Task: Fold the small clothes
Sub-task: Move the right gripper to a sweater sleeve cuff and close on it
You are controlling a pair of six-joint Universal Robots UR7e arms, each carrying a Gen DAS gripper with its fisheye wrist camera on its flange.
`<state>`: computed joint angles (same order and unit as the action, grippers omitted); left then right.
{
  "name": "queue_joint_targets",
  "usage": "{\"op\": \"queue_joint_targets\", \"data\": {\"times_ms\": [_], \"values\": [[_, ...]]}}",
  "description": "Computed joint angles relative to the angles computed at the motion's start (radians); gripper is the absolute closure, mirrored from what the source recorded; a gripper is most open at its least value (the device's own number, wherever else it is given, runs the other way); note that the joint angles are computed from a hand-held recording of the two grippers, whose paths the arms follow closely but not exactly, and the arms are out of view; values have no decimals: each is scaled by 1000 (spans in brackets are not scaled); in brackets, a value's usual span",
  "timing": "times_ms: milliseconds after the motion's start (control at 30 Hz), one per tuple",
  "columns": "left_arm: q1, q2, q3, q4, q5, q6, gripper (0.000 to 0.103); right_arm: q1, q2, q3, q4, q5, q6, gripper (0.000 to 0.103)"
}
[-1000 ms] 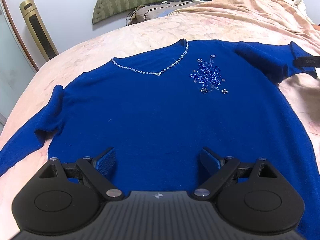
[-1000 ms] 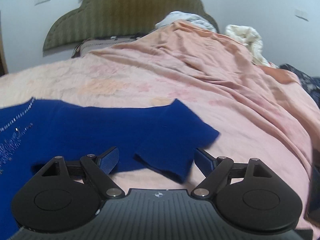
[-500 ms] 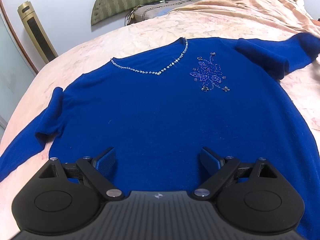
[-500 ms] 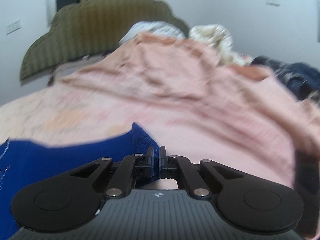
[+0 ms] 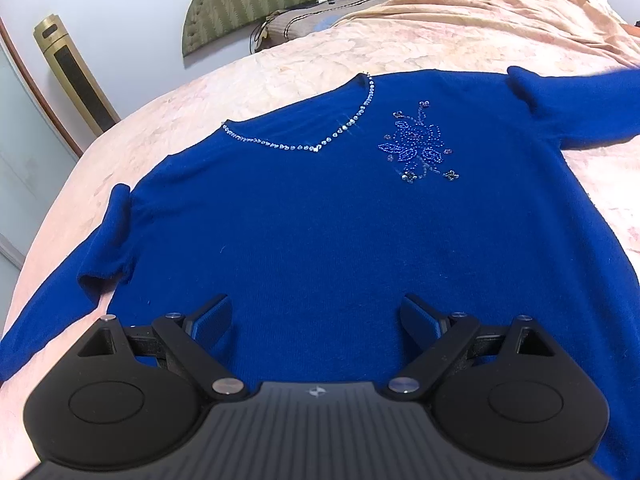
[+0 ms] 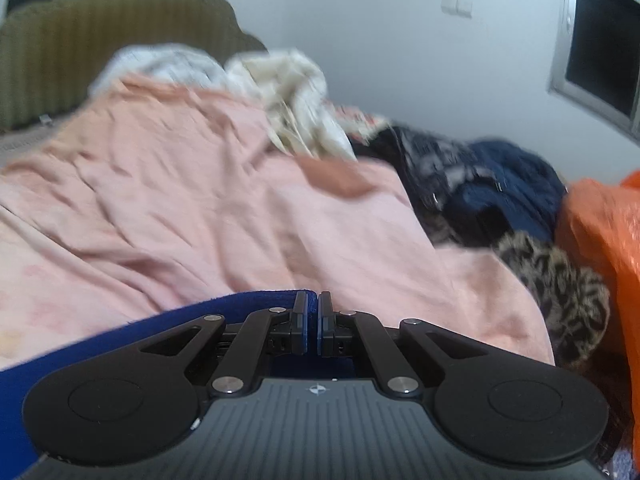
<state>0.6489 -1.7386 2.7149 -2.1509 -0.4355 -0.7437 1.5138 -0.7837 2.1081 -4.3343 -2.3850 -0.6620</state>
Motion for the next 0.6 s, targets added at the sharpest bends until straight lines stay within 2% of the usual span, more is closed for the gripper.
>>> {"op": "queue_joint_targets", "data": {"times_ms": [33,67,133,167,233,333,400,467,600], "values": [[-3,-2,2,0,0,2,11,-11,-7,12,22,3,49,79],[-4,-2,3,0,1,3,11,-18,-13,36,1,25,94,69],[1,5,1,-2,0,5,11,-29,-11,86,-123,90,162,54],[4,6,0,-10,-2,12,11,-31,-8,110,-181,113,205,43],[6,8,4,-33,-3,27,11,-47,-41,184,-193,180,337,41],[10,16,6,-56,-6,39,11,-108,-116,298,-89,351,561,41],[12,16,6,-57,-12,42,11,-149,-137,323,-35,424,668,41],[6,13,8,-48,-10,38,11,-169,-119,309,-34,443,711,41],[0,1,5,-2,0,9,11,-211,-73,258,-70,490,735,43]]}}
